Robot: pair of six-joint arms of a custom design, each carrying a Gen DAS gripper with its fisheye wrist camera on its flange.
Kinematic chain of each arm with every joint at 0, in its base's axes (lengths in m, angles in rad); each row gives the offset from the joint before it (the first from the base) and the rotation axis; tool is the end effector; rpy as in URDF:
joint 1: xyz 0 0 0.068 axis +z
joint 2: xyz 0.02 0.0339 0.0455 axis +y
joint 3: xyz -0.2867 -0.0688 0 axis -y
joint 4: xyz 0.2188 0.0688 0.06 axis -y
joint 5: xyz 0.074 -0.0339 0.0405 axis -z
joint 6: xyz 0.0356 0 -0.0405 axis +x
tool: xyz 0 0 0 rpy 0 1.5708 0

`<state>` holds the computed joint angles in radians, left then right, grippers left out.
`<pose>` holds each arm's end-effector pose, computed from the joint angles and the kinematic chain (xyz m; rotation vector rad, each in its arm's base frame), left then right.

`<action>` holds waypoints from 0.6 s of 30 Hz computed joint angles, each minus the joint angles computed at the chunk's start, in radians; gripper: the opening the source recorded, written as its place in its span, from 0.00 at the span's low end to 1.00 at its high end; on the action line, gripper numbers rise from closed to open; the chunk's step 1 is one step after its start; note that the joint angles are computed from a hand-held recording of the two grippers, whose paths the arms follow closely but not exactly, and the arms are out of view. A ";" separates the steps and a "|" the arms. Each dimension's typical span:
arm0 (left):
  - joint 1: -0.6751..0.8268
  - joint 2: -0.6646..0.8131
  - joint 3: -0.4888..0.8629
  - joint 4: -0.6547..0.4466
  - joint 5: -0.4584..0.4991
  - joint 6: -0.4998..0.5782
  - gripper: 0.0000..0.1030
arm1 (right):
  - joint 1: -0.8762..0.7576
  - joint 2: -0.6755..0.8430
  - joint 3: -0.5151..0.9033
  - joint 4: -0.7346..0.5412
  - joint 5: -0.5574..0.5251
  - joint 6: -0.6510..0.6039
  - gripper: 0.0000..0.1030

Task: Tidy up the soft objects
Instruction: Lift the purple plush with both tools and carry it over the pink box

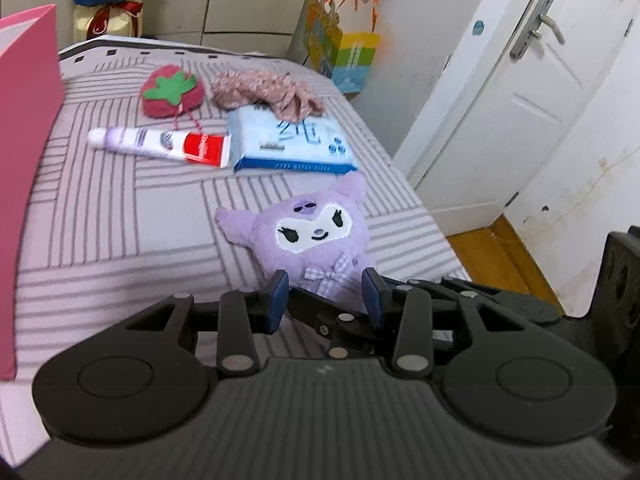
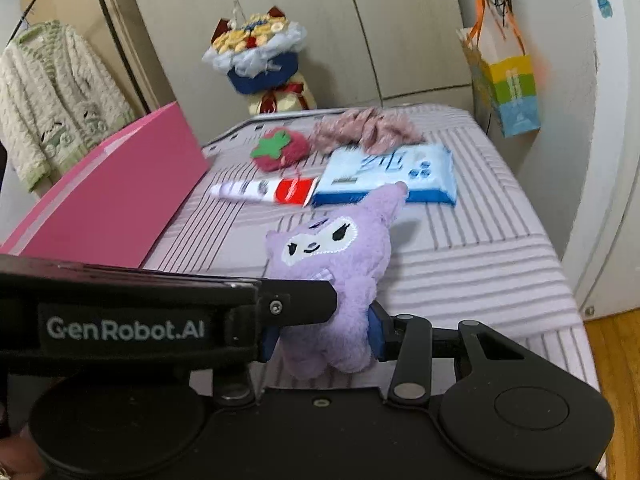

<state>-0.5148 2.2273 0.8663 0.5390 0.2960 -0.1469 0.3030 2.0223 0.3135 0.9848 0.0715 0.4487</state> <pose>0.3194 -0.1926 0.0599 0.5884 2.3791 -0.6573 0.2455 0.0741 0.0740 0.2054 2.3026 0.3055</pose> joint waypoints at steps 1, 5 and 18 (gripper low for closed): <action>0.000 -0.013 -0.011 -0.010 -0.005 0.004 0.37 | 0.018 -0.014 -0.001 -0.020 0.013 0.004 0.47; 0.000 -0.086 -0.082 -0.033 -0.037 0.027 0.37 | 0.081 -0.082 -0.009 -0.098 0.027 0.044 0.47; 0.038 -0.334 -0.345 0.038 -0.034 0.064 0.37 | 0.276 -0.348 -0.036 -0.298 0.069 0.112 0.47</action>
<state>-0.4768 1.8930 0.5218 0.5767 0.2615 -0.0826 0.5787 1.6742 0.2772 0.6868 0.1403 0.5612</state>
